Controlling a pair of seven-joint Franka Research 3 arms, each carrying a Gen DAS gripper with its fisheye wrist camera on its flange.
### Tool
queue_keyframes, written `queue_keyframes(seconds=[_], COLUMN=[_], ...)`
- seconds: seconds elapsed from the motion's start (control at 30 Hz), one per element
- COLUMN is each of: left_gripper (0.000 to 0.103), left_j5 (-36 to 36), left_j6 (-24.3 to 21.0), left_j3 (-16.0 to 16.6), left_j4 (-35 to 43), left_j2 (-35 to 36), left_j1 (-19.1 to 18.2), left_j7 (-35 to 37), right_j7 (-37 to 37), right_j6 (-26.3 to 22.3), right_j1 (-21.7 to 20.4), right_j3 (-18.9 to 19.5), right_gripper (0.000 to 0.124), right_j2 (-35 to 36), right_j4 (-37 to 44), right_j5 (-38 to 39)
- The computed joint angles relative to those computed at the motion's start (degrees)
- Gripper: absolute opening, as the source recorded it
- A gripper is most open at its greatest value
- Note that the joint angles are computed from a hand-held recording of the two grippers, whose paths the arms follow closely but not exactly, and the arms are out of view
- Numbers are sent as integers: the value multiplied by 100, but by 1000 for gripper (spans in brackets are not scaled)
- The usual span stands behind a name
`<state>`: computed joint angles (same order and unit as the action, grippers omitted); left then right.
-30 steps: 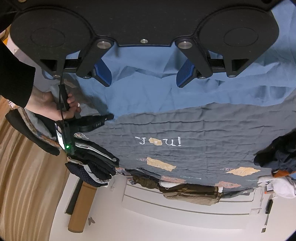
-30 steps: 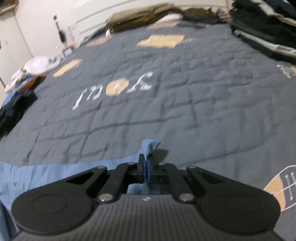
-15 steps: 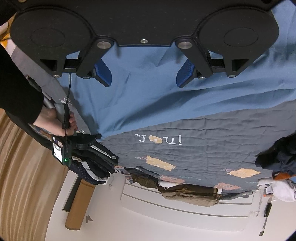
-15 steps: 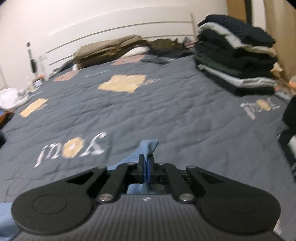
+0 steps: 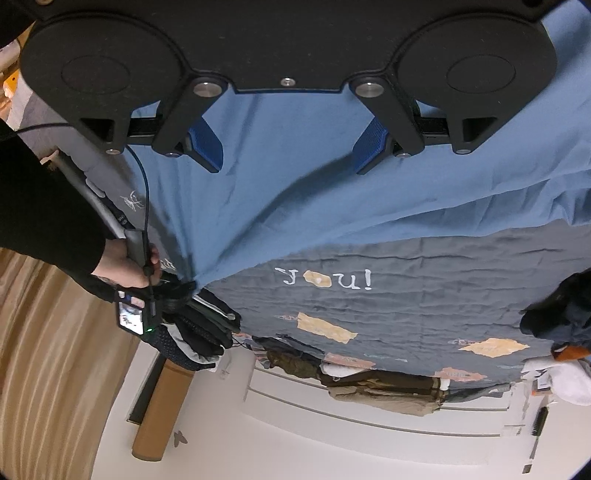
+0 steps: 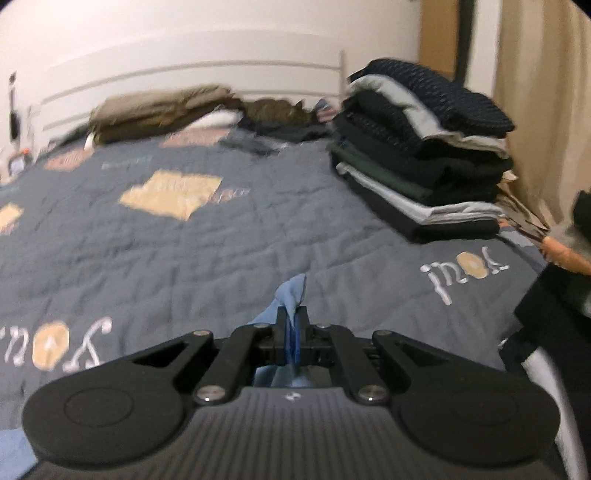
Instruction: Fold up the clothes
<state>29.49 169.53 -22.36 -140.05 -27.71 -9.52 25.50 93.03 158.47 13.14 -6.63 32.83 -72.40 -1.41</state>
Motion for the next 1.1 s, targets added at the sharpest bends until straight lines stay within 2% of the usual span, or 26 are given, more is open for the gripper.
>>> queue_keyframes(seconds=[0.03,0.1,0.13,0.17,0.27,0.47,0.57,0.67,0.93,1.1], left_gripper=[76,76,76,76,76,76,76,76,76,76], left_j5=[0,2,8,14,20,6,-49,-77,-108,-165], left_j6=[2,12,26,36,90,247,365,475,958,1153], left_j3=[9,22,19,10,11,-26,-23,-59,-342,-475], left_j4=[14,44,57,72,88,89,84,93,67,174], left_j2=[16,42,49,49,24,-14,18,56,53,214], left_j1=[-16,-42,-45,-45,-67,-70,-147,-235,-282,-330], left_j7=[21,60,72,75,110,146,198,290,341,466], right_j7=[-74,-250,-359,-472,-760,-1640,-2122,-2343,-1822,-1285], right_j6=[45,102,101,94,132,191,181,48,-19,-403], right_j1=[-23,-95,-155,-214,-342,-722,-740,-642,-670,-1175], right_j3=[51,178,265,348,514,892,878,729,536,698], right_gripper=[8,22,40,52,64,69,70,71,72,72], right_j2=[-68,-258,-392,-524,-994,-2351,-3089,-3785,-5449,-6199], right_j4=[-117,-387,-544,-695,-1229,-2729,-3536,-4273,-6125,-6990], right_j5=[25,138,242,356,678,1972,2685,2969,2810,2009])
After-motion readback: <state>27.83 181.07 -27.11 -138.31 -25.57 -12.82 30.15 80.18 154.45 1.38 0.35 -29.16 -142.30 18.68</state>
